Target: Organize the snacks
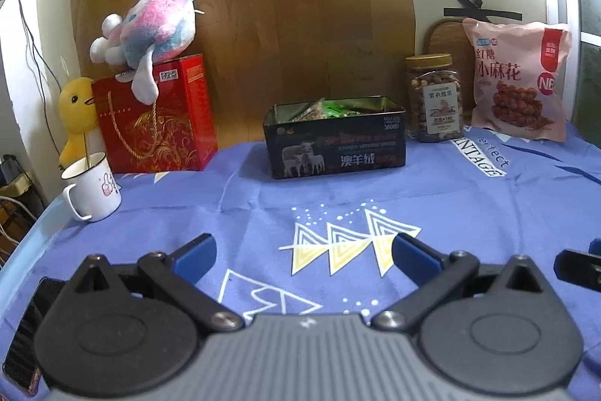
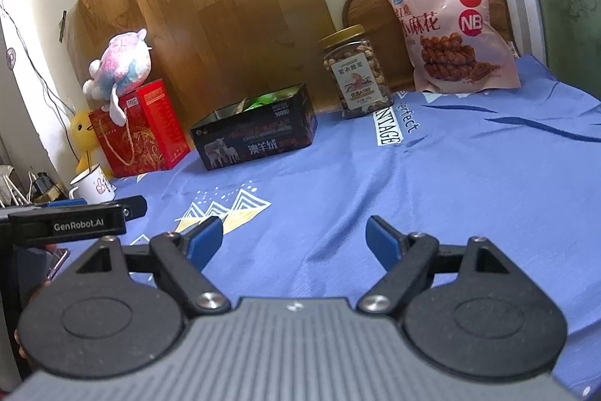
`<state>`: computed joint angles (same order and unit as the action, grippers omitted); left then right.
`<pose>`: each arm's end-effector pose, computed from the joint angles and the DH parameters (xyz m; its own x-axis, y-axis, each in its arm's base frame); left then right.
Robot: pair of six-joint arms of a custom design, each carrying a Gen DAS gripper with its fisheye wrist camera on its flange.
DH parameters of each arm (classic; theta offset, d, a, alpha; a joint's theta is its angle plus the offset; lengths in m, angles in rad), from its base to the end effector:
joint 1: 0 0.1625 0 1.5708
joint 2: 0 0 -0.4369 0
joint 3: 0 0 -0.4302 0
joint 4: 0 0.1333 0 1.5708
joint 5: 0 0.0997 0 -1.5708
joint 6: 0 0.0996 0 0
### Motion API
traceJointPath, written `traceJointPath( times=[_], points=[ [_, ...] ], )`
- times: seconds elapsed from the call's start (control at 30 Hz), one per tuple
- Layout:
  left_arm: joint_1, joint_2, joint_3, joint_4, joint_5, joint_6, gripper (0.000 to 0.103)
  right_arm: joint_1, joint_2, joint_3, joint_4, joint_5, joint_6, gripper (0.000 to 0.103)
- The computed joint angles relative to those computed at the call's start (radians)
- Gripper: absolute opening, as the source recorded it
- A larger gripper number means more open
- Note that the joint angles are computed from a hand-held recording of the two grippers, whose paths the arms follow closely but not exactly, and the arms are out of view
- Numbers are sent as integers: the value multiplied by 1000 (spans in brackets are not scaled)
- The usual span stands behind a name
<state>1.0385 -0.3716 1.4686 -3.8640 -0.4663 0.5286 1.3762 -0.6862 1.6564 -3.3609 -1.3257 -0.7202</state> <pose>-0.1544 -0.7000 0.0147 -0.6052 -0.2625 -0.7516 0.5685 0.5184 -0.6388 0.0153 -0.7367 0.0914 -0.8282 -0.4313 0.3577 -0.5512 0.5121 -0.6587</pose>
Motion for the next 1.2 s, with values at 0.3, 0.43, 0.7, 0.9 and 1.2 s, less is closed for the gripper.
traceJointPath(
  times=[0.3,0.43,0.7,0.9,1.2],
  points=[
    [1,-28,46,55,-48,-60,103,-2,-1,4,-3,12,-1,85],
    [-1,-27,44,54,-41,-58,103,-2,-2,4,1,12,0,85],
    [4,-37,53,110,-41,-100,103,-1,2,-9,30,7,0,85],
    [11,-53,66,206,-58,-176,103,0,7,-11,34,5,-2,85],
    [22,-63,75,240,-56,-215,103,-1,10,-16,43,-3,10,85]
  ],
)
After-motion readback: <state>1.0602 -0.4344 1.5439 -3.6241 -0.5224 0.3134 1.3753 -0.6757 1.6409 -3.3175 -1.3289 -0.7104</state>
